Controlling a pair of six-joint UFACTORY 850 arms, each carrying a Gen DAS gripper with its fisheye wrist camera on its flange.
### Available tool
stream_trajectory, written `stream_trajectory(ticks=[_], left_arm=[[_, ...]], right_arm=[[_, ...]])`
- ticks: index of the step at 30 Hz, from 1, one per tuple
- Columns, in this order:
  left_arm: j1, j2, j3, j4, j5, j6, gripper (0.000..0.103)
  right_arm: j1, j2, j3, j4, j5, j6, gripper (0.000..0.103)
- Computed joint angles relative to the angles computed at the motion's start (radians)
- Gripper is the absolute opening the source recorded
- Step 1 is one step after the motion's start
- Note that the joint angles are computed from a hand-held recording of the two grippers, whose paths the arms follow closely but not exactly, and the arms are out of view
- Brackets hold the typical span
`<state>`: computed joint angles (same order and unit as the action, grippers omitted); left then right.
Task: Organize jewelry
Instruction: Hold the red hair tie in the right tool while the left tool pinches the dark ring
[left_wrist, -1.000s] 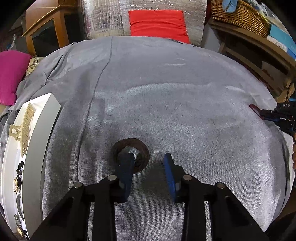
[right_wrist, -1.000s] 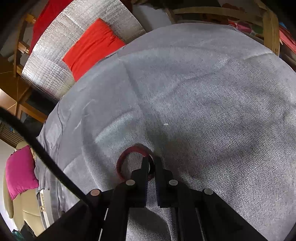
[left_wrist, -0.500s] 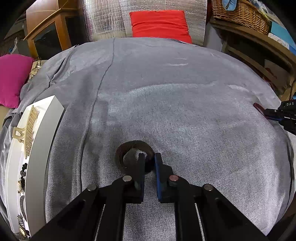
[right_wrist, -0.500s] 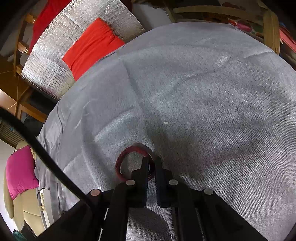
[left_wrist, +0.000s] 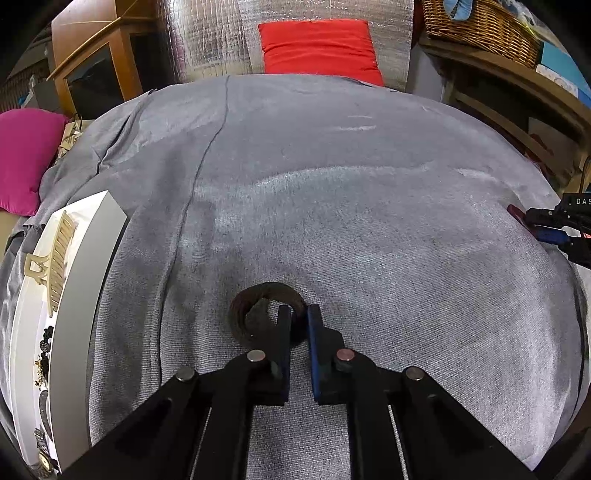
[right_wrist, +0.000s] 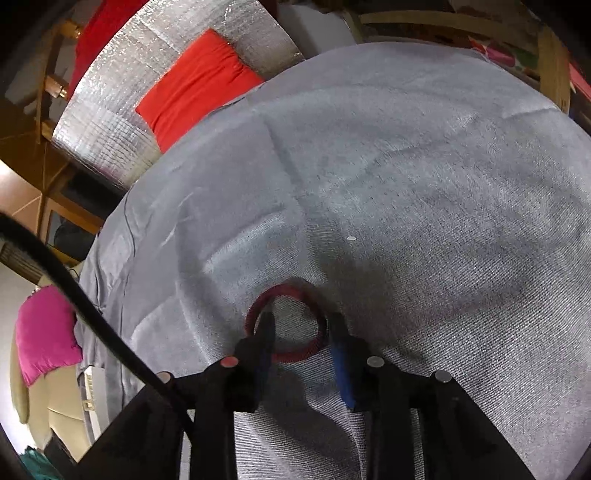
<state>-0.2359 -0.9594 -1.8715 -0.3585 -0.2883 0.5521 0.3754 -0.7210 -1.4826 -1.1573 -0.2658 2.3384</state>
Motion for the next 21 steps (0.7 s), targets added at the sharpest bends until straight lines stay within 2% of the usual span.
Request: stream_trajectory(ticks=[1, 3, 6, 16, 21], left_arm=[[0.0, -0.001, -0.001, 0.0, -0.002, -0.003, 0.009], [0.003, -0.006, -0.011, -0.015, -0.016, 0.003, 0.009], [0.003, -0.005, -0.008, -0.028, -0.01, 0.016, 0.009], [0.008, 0.018, 0.025, -0.179, 0.018, 0.162, 0.007], [0.009, 0.002, -0.001, -0.132, -0.018, 0.106, 0.007]], right_arm=[[0.002, -0.004, -0.008, 0.033, -0.011, -0.045, 0.032], [0.006, -0.016, -0.03, 0.131, -0.049, -0.162, 0.014], [0.005, -0.015, -0.025, 0.123, -0.052, -0.15, 0.007], [0.014, 0.008, -0.002, 0.031, -0.071, -0.071, 0.006], [0.017, 0.023, 0.014, 0.019, -0.073, -0.057, 0.006]])
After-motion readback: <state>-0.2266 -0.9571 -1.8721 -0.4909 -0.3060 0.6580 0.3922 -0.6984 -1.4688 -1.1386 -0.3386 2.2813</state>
